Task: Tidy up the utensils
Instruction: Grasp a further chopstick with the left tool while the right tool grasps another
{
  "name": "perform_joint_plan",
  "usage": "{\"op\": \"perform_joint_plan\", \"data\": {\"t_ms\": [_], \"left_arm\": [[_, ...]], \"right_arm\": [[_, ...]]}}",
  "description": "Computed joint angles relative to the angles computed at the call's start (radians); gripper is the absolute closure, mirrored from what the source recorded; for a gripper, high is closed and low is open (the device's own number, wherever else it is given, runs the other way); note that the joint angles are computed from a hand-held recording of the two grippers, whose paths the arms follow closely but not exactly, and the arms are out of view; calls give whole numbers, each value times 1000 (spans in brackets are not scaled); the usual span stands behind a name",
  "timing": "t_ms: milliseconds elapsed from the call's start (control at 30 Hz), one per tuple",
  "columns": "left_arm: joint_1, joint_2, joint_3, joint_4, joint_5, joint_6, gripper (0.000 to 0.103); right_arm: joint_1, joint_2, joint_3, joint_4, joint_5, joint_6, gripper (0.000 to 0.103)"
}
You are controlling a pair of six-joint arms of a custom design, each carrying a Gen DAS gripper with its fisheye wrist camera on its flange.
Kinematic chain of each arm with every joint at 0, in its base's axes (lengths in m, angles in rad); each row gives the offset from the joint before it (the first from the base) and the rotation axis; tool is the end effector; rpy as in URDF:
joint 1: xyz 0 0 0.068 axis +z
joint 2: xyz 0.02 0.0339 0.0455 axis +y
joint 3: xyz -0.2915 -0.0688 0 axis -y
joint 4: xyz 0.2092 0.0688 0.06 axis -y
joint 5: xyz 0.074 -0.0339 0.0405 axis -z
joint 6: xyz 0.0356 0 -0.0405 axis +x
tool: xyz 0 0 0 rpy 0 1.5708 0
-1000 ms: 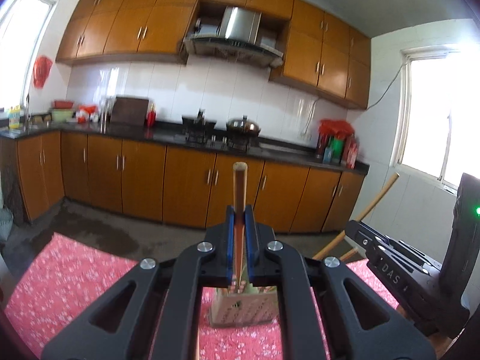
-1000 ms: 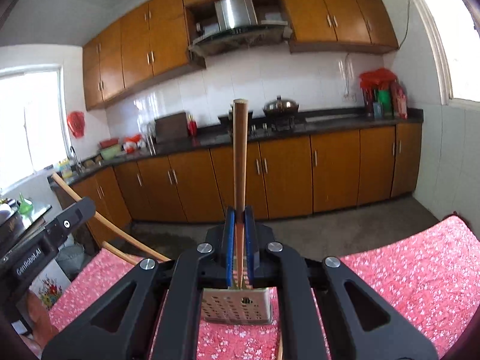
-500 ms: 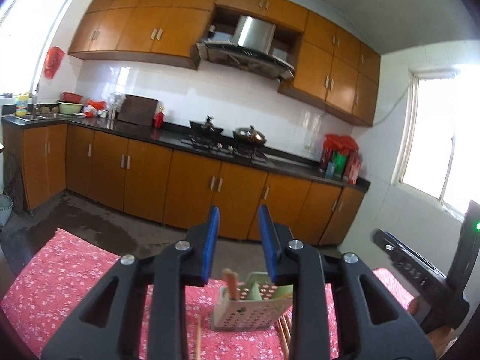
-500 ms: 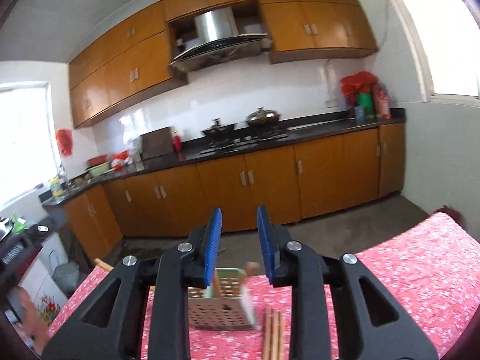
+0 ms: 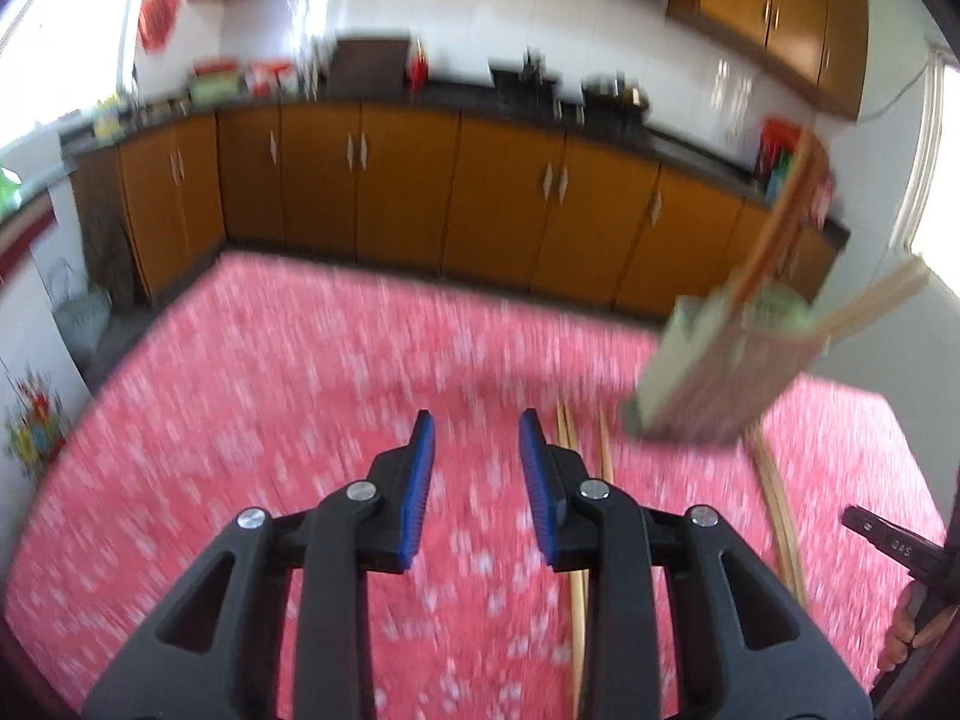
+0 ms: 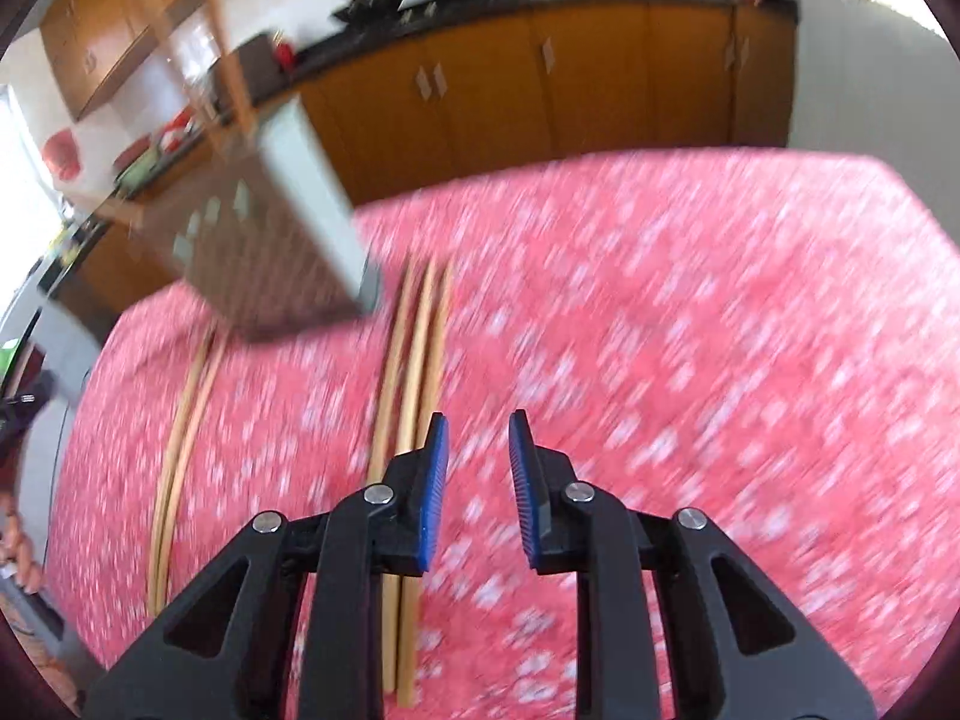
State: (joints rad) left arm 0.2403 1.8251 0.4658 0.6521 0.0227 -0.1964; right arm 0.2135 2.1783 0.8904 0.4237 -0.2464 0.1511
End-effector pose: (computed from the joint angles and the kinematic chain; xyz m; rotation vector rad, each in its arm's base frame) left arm 0.2714 0.0657 0.1325 -0.4818 2.2262 -0.0028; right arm 0.3626 0.0875 0.0862 -0.1883 2.4465 0.4624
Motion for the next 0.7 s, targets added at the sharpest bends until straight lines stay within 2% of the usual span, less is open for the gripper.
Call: {"op": "perform_joint_plan", "data": {"t_ms": [167,267,367,433,533,700], "left_arm": [[-29,130,-42,83,53,-2,75],[-56,171,-61,116,65,20,75],[-97,196,-67,126,64,23,81],[-117,218,-64,132,67,23,84],[-143,229,-60,117,66,34,89],[-179,261,-43,105,52,41,90]], "right_arm": [[58,61,-8,20,20,-15,82],[93,54,2,2,69,-23,83],[120,61,15,-2,164,-41,95],[120,69,27,0,206,-26,95],[92,71,19,10,184,-20,95],[92,73,15,21,190,-31,95]]}}
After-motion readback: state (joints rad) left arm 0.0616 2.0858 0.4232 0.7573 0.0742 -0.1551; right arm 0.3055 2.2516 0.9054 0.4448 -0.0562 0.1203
